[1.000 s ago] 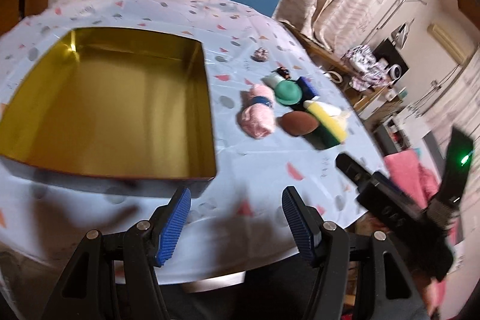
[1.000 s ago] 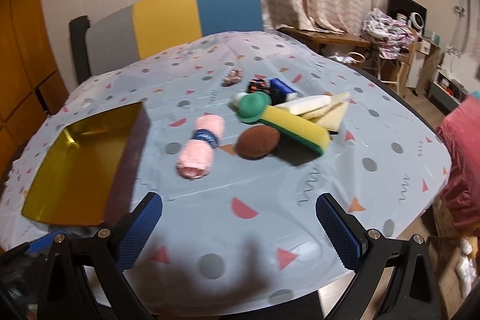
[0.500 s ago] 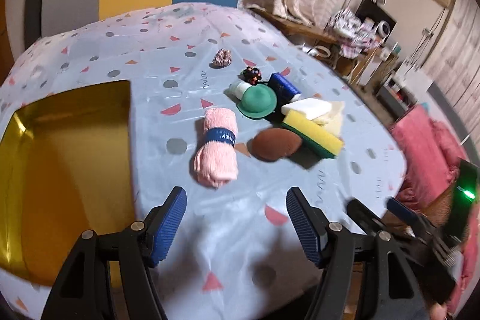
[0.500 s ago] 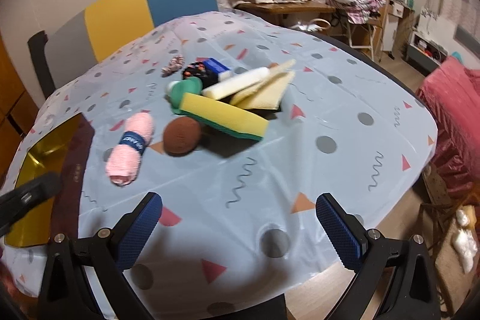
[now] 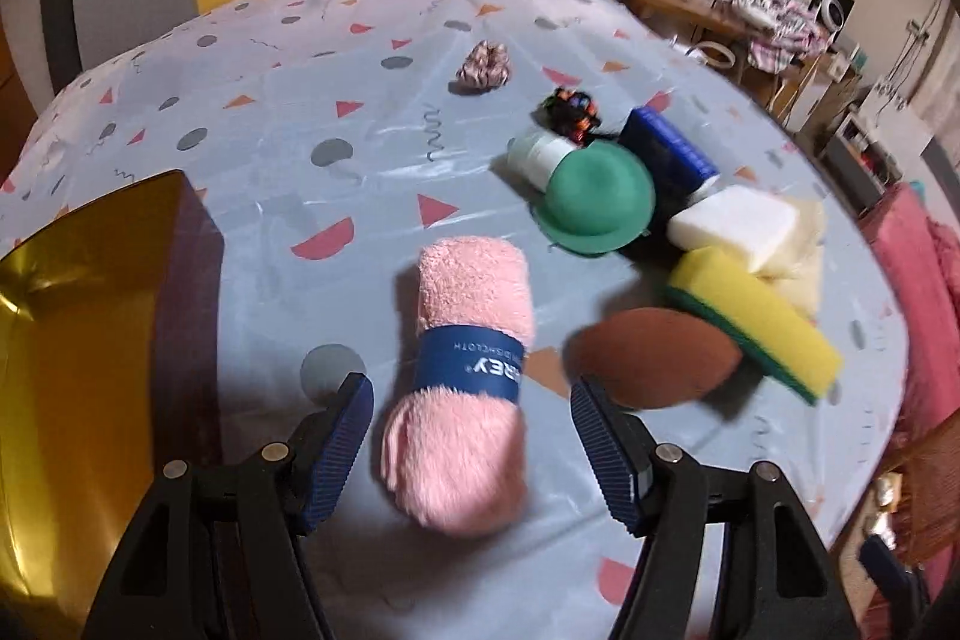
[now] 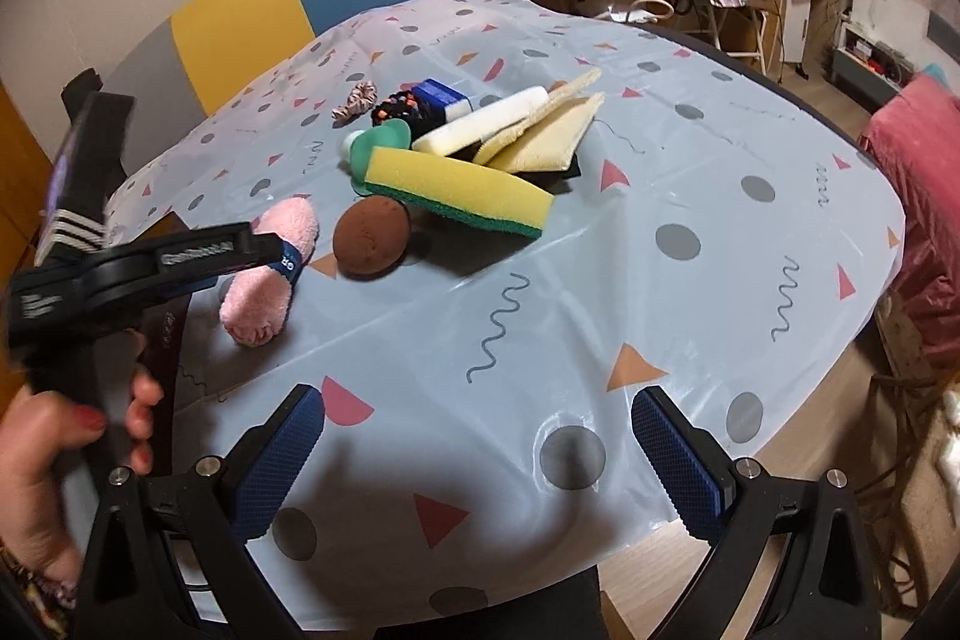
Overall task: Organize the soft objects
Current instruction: 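Move the left gripper to the pink rolled towel and grasp it, then carry the pink towel toward the tray with left while right grasps the brown sponge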
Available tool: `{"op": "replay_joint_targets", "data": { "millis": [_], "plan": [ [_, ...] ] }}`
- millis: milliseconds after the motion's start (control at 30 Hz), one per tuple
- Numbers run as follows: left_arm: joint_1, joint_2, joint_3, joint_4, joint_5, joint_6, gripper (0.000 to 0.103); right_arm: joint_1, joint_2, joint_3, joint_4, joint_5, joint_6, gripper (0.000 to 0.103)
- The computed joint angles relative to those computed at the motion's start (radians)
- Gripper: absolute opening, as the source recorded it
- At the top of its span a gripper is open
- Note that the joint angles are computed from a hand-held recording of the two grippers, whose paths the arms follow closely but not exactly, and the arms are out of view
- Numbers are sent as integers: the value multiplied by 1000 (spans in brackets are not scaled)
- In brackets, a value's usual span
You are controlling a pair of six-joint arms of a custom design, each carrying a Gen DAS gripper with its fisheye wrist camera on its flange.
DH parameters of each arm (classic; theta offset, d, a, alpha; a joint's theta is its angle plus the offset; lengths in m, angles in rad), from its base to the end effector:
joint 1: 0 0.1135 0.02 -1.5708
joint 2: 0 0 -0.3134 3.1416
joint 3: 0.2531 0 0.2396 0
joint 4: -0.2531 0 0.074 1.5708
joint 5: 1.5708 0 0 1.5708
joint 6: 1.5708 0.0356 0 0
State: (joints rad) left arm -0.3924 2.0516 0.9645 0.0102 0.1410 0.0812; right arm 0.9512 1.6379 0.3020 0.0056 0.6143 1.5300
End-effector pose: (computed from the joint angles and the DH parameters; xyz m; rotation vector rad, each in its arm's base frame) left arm 0.3471 -0.1491 0.1177 0.6702 2.5753 -0.2896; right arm 0.1200 0.1329 0.1144 0.8008 2.3554 0.0285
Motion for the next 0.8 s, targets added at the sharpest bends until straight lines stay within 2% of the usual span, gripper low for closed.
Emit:
{"op": "replay_joint_targets", "data": {
  "millis": [200, 367, 433, 567, 700, 800],
  "plan": [
    [-13, 71, 21, 10, -36, 59, 47, -8, 18, -24, 69, -10, -18, 103],
    [14, 70, -22, 50, 17, 133, 47, -8, 39, -111, 351, 1, -136, 103],
    [33, 65, -27, 45, 53, 138, 47, -4, 54, -121, 421, 6, -172, 103],
    [99, 57, -49, 60, 175, 75, 38, 0, 100, -115, 494, 4, -223, 103],
    [149, 23, -95, 65, 237, 58, 37, -25, 158, -118, 551, -35, -223, 103],
    [192, -32, -155, 69, 305, 74, 36, -54, 213, -140, 642, -77, -236, 103]
  ]
}}
